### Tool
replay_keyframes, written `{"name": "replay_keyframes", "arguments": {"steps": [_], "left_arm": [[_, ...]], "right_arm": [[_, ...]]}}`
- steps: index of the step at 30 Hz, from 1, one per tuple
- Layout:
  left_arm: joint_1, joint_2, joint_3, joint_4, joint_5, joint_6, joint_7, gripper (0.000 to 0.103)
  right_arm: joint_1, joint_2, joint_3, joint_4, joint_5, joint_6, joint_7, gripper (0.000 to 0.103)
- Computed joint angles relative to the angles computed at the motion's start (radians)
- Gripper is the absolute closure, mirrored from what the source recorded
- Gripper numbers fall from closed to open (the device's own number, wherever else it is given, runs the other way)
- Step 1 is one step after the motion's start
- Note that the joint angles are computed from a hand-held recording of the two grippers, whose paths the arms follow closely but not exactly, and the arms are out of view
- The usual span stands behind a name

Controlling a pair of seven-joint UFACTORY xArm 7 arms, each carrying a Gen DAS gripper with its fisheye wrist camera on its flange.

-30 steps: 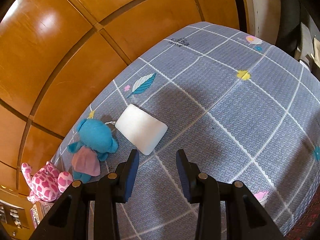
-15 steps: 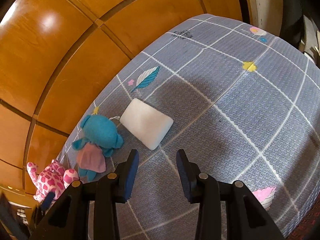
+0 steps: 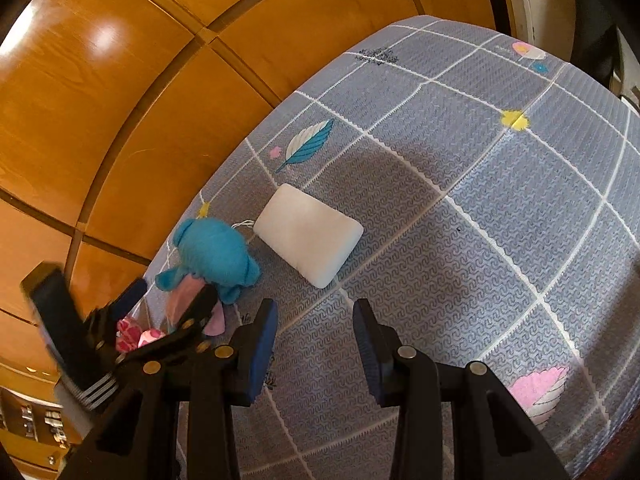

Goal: Organize soft objects
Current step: 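Grasp the blue teddy bear in pink dress with the left tool, then grasp the white foam pad with right tool while left tool holds the teddy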

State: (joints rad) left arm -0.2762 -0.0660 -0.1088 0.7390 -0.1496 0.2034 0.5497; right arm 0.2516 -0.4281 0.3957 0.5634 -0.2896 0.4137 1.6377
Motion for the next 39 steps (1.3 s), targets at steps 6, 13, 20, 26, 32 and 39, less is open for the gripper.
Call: {"name": "replay_keyframes", "arguments": {"steps": [6, 13, 20, 26, 32, 39], "left_arm": [[-0.019, -0.068, 0.057, -0.024, -0.350, 0.088, 0.116, 0.073], [-0.054, -0.333, 0.119, -0.202, -0.373, 0.126, 0.054, 0.073], [-0.042, -0.663, 0.166, -0.414, -0.259, 0.261, -0.007, 0.073], [-0.012, -0.649, 0.175, -0.478, -0.181, 0.251, -0.053, 0.073], [-0.020, -0.625, 0.200, -0.481, -0.170, 0.234, -0.061, 0.072], [-0.041, -0.605, 0.205, -0.483, -0.180, 0.215, -0.077, 0.067]], "right_arm": [[-0.005, -0.002, 0.001, 0.003, -0.006, 0.011, 0.006, 0.064], [0.005, 0.009, 0.000, 0.019, -0.014, 0.044, -0.002, 0.064], [0.023, 0.021, -0.015, 0.025, -0.006, 0.070, -0.015, 0.064], [0.072, 0.153, -0.041, 0.165, -0.048, 0.165, -0.222, 0.059], [0.098, 0.332, -0.089, 0.356, -0.211, 0.353, -0.436, 0.035], [0.129, 0.447, -0.185, 0.427, -0.213, 0.396, -0.560, 0.033]]}}
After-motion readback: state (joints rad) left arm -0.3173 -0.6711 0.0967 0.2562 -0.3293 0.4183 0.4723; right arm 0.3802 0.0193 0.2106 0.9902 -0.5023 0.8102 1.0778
